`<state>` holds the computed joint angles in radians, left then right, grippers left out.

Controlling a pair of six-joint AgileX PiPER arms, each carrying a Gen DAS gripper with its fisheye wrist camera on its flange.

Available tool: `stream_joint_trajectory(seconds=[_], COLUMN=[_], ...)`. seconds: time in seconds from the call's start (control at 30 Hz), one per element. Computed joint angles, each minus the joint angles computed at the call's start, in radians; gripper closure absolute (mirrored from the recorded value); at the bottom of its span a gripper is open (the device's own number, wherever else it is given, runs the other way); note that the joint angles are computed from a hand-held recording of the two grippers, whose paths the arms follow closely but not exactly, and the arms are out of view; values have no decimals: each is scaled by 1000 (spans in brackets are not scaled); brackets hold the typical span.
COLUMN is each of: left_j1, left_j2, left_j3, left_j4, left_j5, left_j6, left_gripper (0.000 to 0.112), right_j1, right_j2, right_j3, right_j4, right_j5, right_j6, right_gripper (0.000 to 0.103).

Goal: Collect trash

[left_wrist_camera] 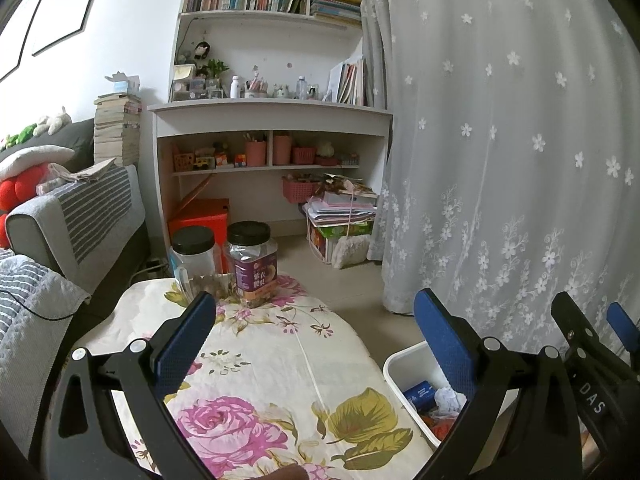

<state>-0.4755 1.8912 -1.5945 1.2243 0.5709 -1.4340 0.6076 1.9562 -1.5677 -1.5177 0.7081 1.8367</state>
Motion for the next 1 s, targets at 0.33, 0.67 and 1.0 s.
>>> stream_joint_trajectory(seconds=[0.33,0.67,1.0], left_j1=[-3,18,38], left_j2=[6,-13,-42], left_j3=[-10,33,76], left_j4=[-7,23,35], left_j5=[6,-48,-105], left_j6=[8,-2,-12], left_gripper=[16,20,21], right_j1=[-13,-18,-18], right_j2=[1,2,3], right_j3=[-5,-4,-4], right_j4=[19,31,31], right_j5=[-20,-29,-27], right_j6=[-19,-22,-20], right_gripper=[7,7,7])
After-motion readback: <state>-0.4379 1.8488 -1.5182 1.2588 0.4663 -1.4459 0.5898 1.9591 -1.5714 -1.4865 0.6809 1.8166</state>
